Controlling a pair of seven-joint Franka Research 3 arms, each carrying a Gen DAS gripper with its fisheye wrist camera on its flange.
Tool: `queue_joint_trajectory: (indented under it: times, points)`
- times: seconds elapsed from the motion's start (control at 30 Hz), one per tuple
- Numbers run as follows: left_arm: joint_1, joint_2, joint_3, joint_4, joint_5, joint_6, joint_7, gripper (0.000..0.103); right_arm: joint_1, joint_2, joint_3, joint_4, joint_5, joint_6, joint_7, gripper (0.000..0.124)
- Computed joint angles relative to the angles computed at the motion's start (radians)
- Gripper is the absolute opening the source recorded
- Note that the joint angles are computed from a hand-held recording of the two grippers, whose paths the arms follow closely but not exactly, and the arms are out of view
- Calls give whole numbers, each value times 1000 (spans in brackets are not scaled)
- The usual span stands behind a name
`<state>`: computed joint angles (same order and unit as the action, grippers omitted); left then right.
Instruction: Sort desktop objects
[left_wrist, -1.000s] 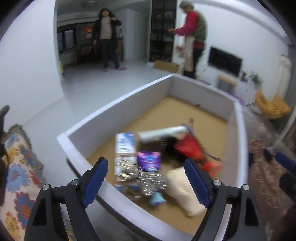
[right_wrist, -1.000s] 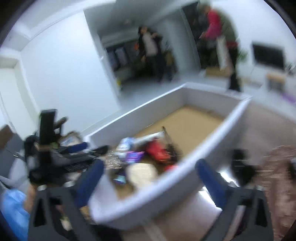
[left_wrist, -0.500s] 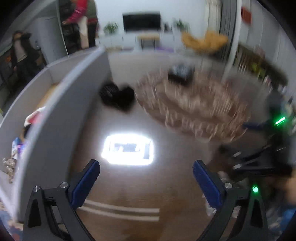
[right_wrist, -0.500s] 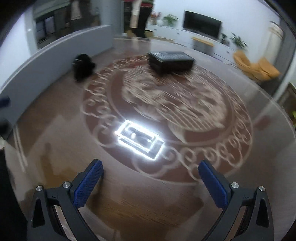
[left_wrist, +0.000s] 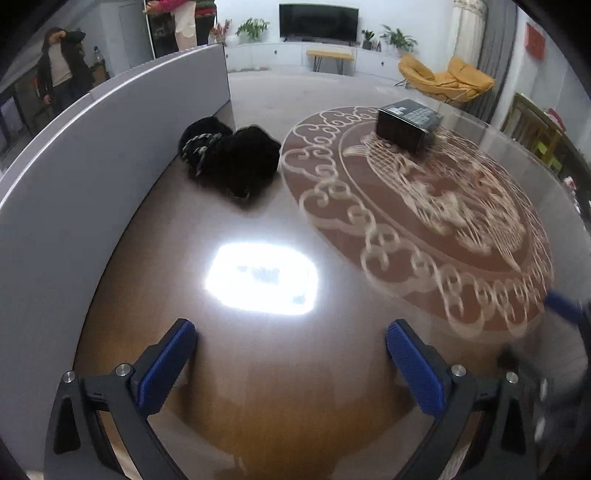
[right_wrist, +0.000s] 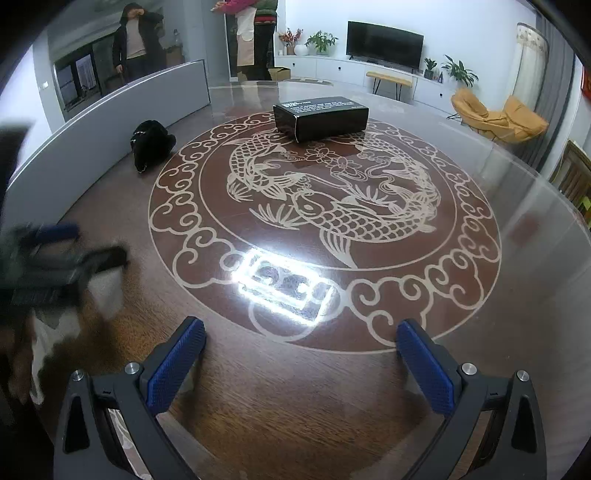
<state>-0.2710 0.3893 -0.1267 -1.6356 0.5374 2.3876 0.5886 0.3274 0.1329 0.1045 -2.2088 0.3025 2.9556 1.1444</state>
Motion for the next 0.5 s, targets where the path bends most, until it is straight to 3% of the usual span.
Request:
queue_joint_trajectory:
  times: [0.33,0.43,0.5]
  points:
    - [5,385,74,632,-88,-269,49,103,3,-5,-3,-7,-17,7,14,103]
    - [15,451,85,742,-102,-295,86,103,4,-5,-4,-8,-21,8,16,103]
    - [19,461,86,743,-98,-253,134,103,4,-4,-4,-8,-21,9,15,103]
